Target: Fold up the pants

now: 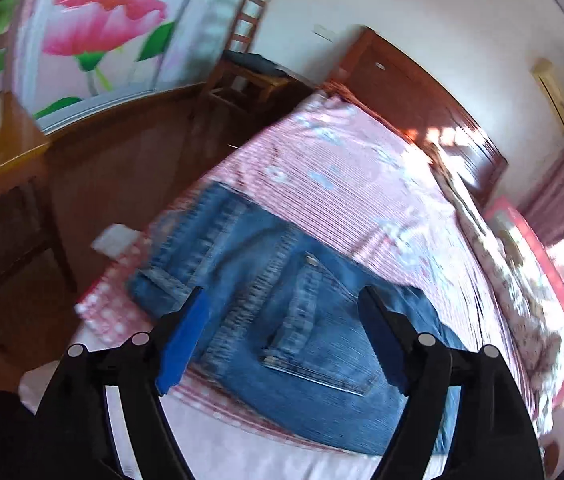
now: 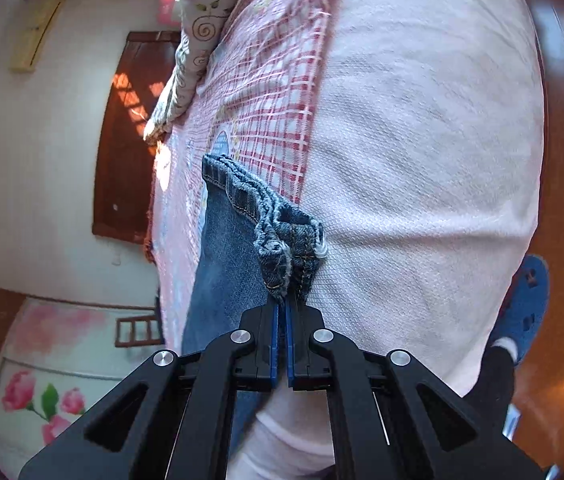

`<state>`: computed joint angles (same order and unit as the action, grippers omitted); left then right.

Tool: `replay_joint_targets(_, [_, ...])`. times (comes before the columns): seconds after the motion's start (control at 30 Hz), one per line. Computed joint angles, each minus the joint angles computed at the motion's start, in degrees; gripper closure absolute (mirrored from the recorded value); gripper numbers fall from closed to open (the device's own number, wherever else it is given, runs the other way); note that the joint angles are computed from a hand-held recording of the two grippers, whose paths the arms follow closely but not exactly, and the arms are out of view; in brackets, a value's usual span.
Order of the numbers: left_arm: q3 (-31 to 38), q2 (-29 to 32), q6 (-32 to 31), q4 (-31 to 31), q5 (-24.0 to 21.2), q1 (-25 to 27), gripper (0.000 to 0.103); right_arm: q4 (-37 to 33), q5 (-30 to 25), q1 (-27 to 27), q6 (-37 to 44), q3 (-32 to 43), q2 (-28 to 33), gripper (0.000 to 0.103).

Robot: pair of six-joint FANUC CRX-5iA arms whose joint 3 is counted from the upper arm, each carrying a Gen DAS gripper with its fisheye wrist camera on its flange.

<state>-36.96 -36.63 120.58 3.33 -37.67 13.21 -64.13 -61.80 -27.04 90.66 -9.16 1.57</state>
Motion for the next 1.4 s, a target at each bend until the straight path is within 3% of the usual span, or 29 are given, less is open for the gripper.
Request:
replay_joint_targets(0.07, [2.2,5.8,-3.7,0.7,2.5,-5.0,0.019,-1.9,-0.6,-1.0,0.5,-0.6,0.1,0.102])
replay_joint_targets(0.13, [4.6,11.4,-5.9,0.9,2.8,-8.3,0.019,2.3,0.7,1.1,-0.3,0.2,-0.9,0.102])
replay_joint_targets(0.2, [7.6,16.2,-3.7,-2.8,1.0,-11.1,0.019,10.3,4.1,5.7,-1.9,1.2,-2.7,0.102])
replay_joint_targets(0.27, [9.0,19.0,-1.5,-5.2,-0.9,-12.4,0.019,13.5,4.3,7.8,-0.9,3.3,-2.8,0.102])
replay_joint_targets(0.33, [9.4,19.2,1.3,-9.1,0.2,-14.3,0.013,15.0,4.3,9.3,1.0,5.5,-3.1,0.102])
replay_joint_targets(0.43, [12.3,20.9,6.7,-15.2,-1.8,-17.5,0.011,7.5,5.4,6.9,10.9,5.5,-5.8,0.102])
replay_joint_targets(0.47, [12.7,20.9,8.8,-17.1,-2.3,-18.7,0.011,8.1,6.3,6.9,11.3,4.9,-5.8,0.102])
replay_joint_targets(0.57, [15.1,22.4,13.4,-22.4,-4.5,-21.7,0.011,14.3,6.9,8.3,3.1,3.0,-2.1,0.102])
replay_joint_targets(0.63, [15.9,22.9,13.2,-23.3,-5.5,-22.1,0.010,10.4,8.1,6.7,6.0,1.0,-2.2,0.102])
replay_joint_targets(0.7, [15.7,22.8,12.7,-22.8,-5.0,-21.9,0.009,10.8,9.1,7.1,5.4,0.5,-2.7,0.102])
replay_joint_targets(0.8, [15.0,22.4,12.9,-21.9,-3.7,-21.3,0.006,10.2,5.9,5.8,4.5,2.2,-1.6,0.101])
replay_joint_targets(0.87, [15.0,22.5,13.8,-22.2,-3.4,-21.3,0.006,10.0,5.0,5.2,3.4,2.2,-2.4,0.097])
replay_joint_targets(0.93, [14.6,22.3,14.2,-22.3,-2.7,-21.3,0.006,6.6,6.0,3.2,5.3,0.3,-4.6,0.081])
replay_joint_targets(0.97, [14.5,22.3,14.1,-22.3,-2.5,-21.3,0.006,5.1,6.8,2.1,4.8,-0.8,-5.6,0.060])
replay_joint_targets(1.0, [14.4,22.3,13.9,-22.5,-2.5,-21.4,0.006,5.6,8.8,2.2,3.1,-2.2,-6.9,0.052])
replay_joint_targets(1.27, [13.5,22.0,10.9,-20.4,-1.2,-20.6,0.003,6.8,10.2,3.5,2.3,-1.6,-5.9,0.052])
replay_joint_targets(1.4, [15.5,23.5,10.6,-21.0,-4.0,-21.3,0.003,8.7,9.9,6.1,3.3,-0.1,-4.9,0.052])
